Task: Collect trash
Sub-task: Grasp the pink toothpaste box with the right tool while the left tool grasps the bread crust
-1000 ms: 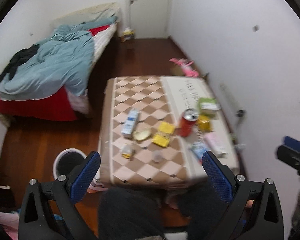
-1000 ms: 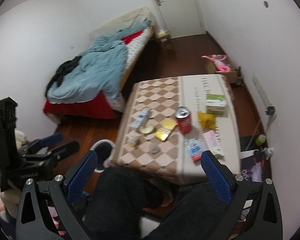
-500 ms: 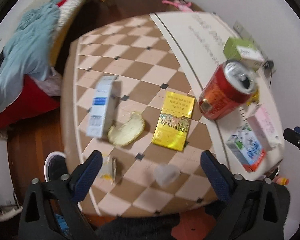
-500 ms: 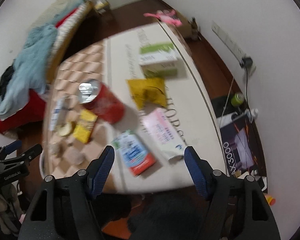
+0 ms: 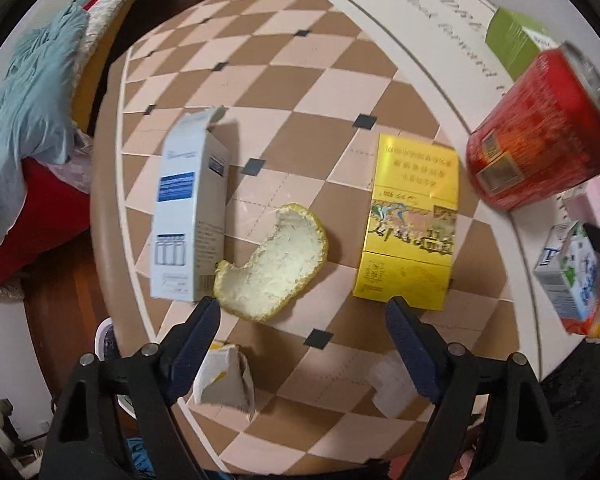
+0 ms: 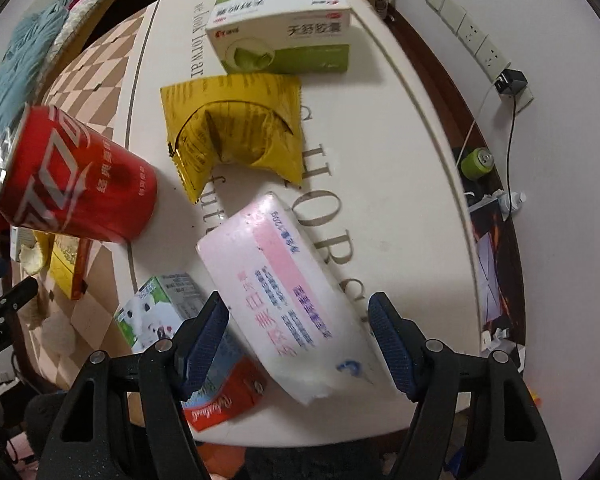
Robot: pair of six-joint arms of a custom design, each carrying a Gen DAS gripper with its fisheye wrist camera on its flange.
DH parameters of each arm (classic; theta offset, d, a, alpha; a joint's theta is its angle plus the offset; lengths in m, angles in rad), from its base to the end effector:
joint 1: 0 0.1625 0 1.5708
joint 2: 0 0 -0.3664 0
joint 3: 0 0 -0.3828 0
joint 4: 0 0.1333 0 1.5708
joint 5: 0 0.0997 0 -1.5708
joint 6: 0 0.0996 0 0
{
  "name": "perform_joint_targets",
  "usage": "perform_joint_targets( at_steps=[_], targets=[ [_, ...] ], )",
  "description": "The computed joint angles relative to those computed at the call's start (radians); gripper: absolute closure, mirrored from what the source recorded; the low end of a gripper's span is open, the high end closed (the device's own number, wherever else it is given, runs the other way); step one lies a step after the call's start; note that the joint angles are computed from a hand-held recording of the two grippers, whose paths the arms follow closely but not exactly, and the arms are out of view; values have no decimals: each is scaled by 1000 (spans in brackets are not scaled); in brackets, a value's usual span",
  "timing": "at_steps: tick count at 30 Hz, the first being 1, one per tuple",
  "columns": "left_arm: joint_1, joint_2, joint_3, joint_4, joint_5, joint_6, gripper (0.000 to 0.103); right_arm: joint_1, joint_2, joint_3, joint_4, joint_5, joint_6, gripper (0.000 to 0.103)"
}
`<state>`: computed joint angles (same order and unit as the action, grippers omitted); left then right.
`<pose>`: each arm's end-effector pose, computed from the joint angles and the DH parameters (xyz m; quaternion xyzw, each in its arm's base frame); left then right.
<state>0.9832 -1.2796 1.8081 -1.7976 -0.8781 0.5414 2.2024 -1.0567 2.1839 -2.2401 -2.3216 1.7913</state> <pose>-0.1178 -0.5321 0.2176 0.5406 0.7584 0.1336 0.3388 0.2899 -0.2856 0.0264 -0.4268 -0.8036 0.2600 0.3232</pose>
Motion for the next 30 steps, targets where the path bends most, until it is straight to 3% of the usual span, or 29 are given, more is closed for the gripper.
perform_joint_targets(
  at_steps=[2, 4, 5, 6, 9, 16, 22, 26, 28, 30],
  targets=[
    [6, 6, 6, -30, 10, 9, 23, -2, 13, -12, 15, -2, 4, 37],
    [24, 20, -33, -3, -37, -13, 43, 3, 12, -1, -22, -6, 1, 37],
    [30, 27, -54, 22, -57, -35, 79, 3, 12, -2, -25, -8, 2, 37],
    [34, 36, -71, 45, -58, -58, 94, 4, 12, -4, -16, -9, 7, 38],
    [40, 39, -70, 37, -43, -53, 100, 5, 10, -2, -25, -12, 8, 39],
    [45, 0, -78, 34, -75, -59, 101, 30, 8, -16, -4, -33, 30, 44],
    [54, -8, -123, 44, -174, -97, 98, 64, -2, -47, 56, -59, 74, 47],
    [58, -9, -126, 62, -233, -115, 95, 55, -18, -18, -3, -66, 64, 47],
    [44, -11, -102, 56, -218, -89, 80, 51, -19, -17, -11, -71, 61, 47],
    [36, -5, -86, 29, -213, -63, 36, 44, -16, -22, -1, -71, 57, 47]
  ],
)
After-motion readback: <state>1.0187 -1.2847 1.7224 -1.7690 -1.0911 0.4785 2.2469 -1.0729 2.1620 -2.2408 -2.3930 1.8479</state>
